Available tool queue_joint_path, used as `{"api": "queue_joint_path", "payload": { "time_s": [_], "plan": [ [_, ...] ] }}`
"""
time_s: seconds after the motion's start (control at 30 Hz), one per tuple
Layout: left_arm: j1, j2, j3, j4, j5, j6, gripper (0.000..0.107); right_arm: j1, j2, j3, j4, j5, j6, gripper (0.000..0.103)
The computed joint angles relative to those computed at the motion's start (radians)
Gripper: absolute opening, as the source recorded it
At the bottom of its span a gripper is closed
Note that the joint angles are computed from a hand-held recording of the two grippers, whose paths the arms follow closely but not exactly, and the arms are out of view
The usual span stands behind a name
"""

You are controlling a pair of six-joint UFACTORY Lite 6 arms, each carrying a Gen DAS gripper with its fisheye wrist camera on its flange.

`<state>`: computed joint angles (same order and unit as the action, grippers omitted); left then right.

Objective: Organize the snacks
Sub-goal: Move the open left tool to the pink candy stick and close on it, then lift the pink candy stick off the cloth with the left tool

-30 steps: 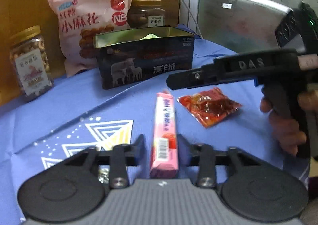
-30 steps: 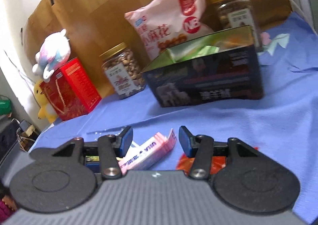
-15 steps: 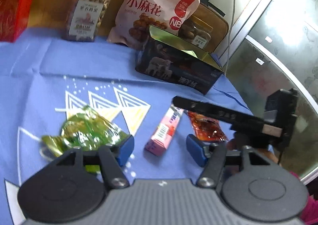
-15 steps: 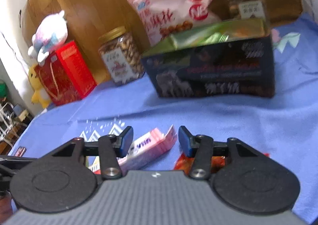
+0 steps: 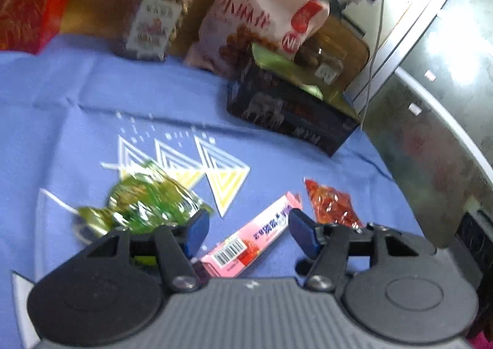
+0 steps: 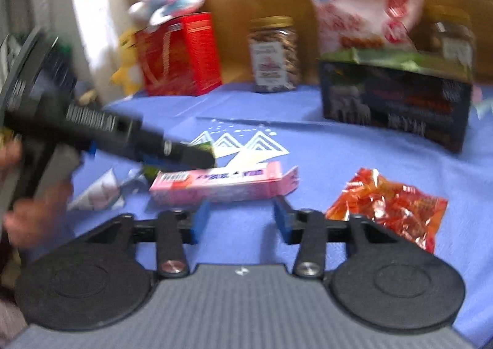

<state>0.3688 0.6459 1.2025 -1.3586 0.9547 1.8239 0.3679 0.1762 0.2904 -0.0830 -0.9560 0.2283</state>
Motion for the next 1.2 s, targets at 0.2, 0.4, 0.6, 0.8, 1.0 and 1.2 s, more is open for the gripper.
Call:
{"api": "queue_joint_path", "payload": {
  "time_s": [0.2,0.4,0.6,0.8,1.0,1.2],
  "plan": [
    [0.092,-0.03,-0.011,0.069,0.05,-0.042,0.068,-0.032,0.024,0.08,0.033,0.075,-0.112,0.06],
    [0.082,-0.005,-0.03,0.076,0.018,-0.066,0.063,-0.145,0.133,0.216,-0.228,0.113,-0.027,0.066],
    [0.034,0.033,-0.003,0.051,-0.01,-0.063,0.04,-0.106,0.161,0.214,-0.269,0.103,-0.04,0.043],
    [0.03,0.023,0.003,0.09,-0.011,-0.068,0.045,-0.056,0.12,0.165,-0.272,0.088,-0.094,0.042],
    [0.153,-0.068,-0.06,0.14,0.06,0.024,0.064,-0.132,0.079,0.17,-0.393,0.136,-0.073,0.061],
    [0.241,-0.124,-0.133,0.206,0.07,0.016,0.065,-0.146,0.131,0.274,-0.517,0.206,-0.098,0.065]
  ]
}}
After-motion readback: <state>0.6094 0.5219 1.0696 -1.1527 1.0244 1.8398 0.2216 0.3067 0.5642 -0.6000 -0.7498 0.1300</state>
